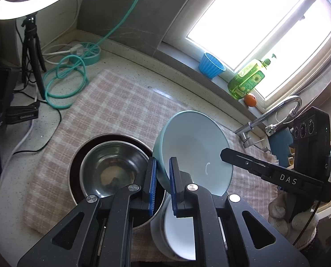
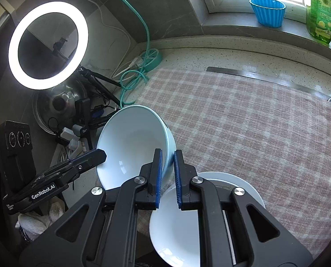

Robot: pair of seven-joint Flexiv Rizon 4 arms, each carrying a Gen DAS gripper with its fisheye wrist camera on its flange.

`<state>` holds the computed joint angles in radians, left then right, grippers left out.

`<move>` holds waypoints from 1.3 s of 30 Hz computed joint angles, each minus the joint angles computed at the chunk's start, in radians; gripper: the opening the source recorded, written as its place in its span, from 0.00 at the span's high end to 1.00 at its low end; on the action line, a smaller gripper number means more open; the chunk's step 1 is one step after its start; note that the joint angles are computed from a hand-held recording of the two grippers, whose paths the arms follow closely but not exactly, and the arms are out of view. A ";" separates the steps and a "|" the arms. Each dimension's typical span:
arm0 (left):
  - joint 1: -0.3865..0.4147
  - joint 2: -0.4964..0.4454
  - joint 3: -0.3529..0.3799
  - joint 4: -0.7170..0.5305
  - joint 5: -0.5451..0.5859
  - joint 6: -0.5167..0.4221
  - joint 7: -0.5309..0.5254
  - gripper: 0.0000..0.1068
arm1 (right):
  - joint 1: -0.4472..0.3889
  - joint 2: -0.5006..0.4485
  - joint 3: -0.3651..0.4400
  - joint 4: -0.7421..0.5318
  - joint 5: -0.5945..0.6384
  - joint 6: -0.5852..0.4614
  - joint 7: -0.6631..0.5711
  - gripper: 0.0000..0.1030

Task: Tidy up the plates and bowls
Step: 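Lift the pale blue bowl and carry it toward the nested pot, then lower the pale blue bowl into the red pot and open the right tool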

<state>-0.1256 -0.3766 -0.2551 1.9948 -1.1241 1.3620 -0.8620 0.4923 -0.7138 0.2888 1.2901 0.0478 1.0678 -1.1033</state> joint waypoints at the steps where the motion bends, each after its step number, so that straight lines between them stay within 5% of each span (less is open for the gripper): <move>1: 0.004 0.003 0.003 0.005 -0.003 0.000 0.001 0.91 | 0.004 -0.010 0.003 -0.015 -0.002 -0.010 -0.002 0.90; 15: 0.038 0.012 0.044 0.049 -0.035 -0.025 0.022 0.91 | 0.077 -0.129 -0.007 -0.190 -0.010 -0.144 -0.012 0.90; 39: 0.075 -0.024 0.051 0.063 0.061 -0.068 -0.043 0.91 | 0.128 -0.190 -0.048 -0.269 -0.042 -0.248 0.000 0.90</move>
<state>-0.0508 -0.4009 -0.2041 2.0575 -1.0635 1.2940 -0.9046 0.6199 -0.9034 0.2404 1.0212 0.0056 0.8195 -1.1030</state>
